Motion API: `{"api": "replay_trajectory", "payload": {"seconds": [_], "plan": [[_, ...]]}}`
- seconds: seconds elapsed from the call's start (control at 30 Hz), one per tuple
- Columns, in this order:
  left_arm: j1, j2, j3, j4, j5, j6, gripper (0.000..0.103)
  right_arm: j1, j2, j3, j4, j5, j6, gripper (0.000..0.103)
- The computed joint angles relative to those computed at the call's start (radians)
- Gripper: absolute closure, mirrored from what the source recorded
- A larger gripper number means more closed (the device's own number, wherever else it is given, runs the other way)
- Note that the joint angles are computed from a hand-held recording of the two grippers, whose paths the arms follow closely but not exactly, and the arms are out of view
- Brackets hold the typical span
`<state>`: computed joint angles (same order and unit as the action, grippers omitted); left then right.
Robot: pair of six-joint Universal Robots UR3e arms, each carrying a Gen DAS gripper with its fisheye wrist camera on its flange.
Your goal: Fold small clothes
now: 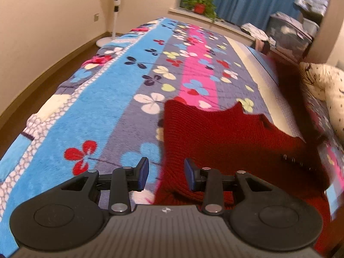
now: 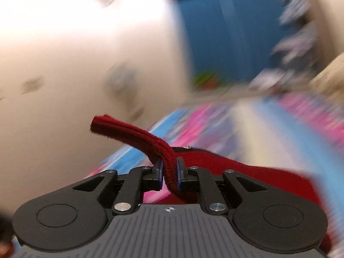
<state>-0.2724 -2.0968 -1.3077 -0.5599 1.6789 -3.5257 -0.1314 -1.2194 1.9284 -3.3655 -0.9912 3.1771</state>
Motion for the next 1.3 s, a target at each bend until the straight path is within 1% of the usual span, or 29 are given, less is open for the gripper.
{"api": "replay_trajectory", "payload": {"seconds": [0.03,0.07,0.1,0.17,0.2,0.27,0.37,0.4,0.47,0.53,0.6,0.63,0.67,0.7,0.73,0.77,0.8,0.83,0.93,0.97,1.0,1.07,1.1,1.13,1.17,1.2,1.23,1.27,1.3], "plan": [[0.011,0.012,-0.013,0.001,-0.012,-0.006,0.063,0.046,0.023,-0.033,0.125,-0.035,-0.039,0.082],[0.02,0.019,-0.02,0.0,-0.021,-0.013,0.063,0.085,0.036,-0.056,0.234,-0.092,-0.068,0.078],[0.03,0.027,-0.028,-0.003,-0.031,-0.021,0.063,0.097,0.03,-0.05,0.296,-0.118,-0.081,0.078],[0.053,0.045,-0.05,-0.001,-0.058,-0.04,0.062,0.061,-0.046,0.028,0.329,-0.084,-0.101,0.078],[0.063,0.05,-0.056,0.002,-0.073,-0.049,0.062,0.018,-0.112,0.083,0.348,-0.049,-0.139,0.077],[0.075,0.05,-0.059,0.012,-0.101,-0.06,0.063,-0.059,-0.258,0.163,0.42,-0.026,-0.227,0.068],[0.085,0.034,-0.067,0.048,-0.152,-0.074,0.063,-0.246,-0.481,0.27,0.552,0.027,-0.376,0.061],[0.092,0.027,-0.072,0.056,-0.186,-0.086,0.063,-0.305,-0.535,0.294,0.59,0.033,-0.411,0.06],[0.116,0.009,-0.084,0.066,-0.288,-0.114,0.063,-0.433,-0.627,0.34,0.649,0.054,-0.473,0.057],[0.117,-0.016,-0.081,0.071,-0.331,-0.12,0.063,-0.542,-0.658,0.405,0.628,0.065,-0.48,0.056],[0.103,-0.045,-0.06,0.054,-0.335,-0.099,0.062,-0.625,-0.655,0.474,0.571,0.069,-0.449,0.055],[0.089,-0.064,-0.038,0.039,-0.315,-0.084,0.063,-0.639,-0.631,0.487,0.541,0.057,-0.416,0.055],[0.068,-0.082,-0.018,0.04,-0.273,-0.061,0.063,-0.638,-0.589,0.486,0.51,0.038,-0.377,0.055],[0.049,-0.093,-0.002,0.042,-0.232,-0.039,0.074,-0.621,-0.536,0.479,0.462,0.021,-0.332,0.055],[0.024,-0.101,0.022,0.038,-0.169,-0.005,0.089,-0.618,-0.504,0.472,0.432,0.029,-0.312,0.055],[0.004,-0.103,0.033,0.05,-0.12,0.034,0.1,-0.608,-0.467,0.463,0.398,0.029,-0.306,0.054],[-0.007,-0.093,0.017,0.1,-0.098,0.066,0.102,-0.589,-0.432,0.451,0.37,0.008,-0.301,0.053],[-0.014,-0.081,-0.013,0.181,-0.086,0.087,0.102,-0.562,-0.396,0.44,0.337,-0.02,-0.282,0.053],[-0.048,-0.085,-0.087,0.467,-0.024,0.16,0.102,-0.529,-0.327,0.394,0.34,-0.039,-0.278,0.051],[-0.065,-0.107,-0.08,0.494,0.013,0.18,0.101,-0.51,-0.299,0.385,0.318,-0.06,-0.278,0.049],[-0.077,-0.129,-0.056,0.462,0.042,0.186,0.101,-0.488,-0.278,0.359,0.316,-0.089,-0.275,0.048],[-0.066,-0.159,0.018,0.253,0.016,0.143,0.099,-0.458,-0.256,0.351,0.29,-0.136,-0.284,0.048],[-0.062,-0.165,0.04,0.183,0.017,0.115,0.099,-0.452,-0.25,0.352,0.275,-0.148,-0.292,0.048],[-0.065,-0.162,0.038,0.173,0.042,0.087,0.099,-0.453,-0.253,0.354,0.273,-0.151,-0.302,0.048],[-0.066,-0.15,0.023,0.199,0.061,0.074,0.097,-0.451,-0.254,0.355,0.27,-0.156,-0.305,0.049],[-0.068,-0.139,0.01,0.229,0.064,0.072,0.093,-0.451,-0.256,0.357,0.267,-0.158,-0.309,0.051],[-0.068,-0.125,-0.012,0.275,0.058,0.075,0.087,-0.447,-0.253,0.357,0.255,-0.17,-0.309,0.061],[-0.067,-0.12,-0.02,0.298,0.047,0.079,0.086,-0.44,-0.249,0.357,0.24,-0.189,-0.306,0.067],[-0.067,-0.116,-0.03,0.314,0.024,0.091,0.082,-0.439,-0.245,0.355,0.235,-0.199,-0.306,0.075]]}}
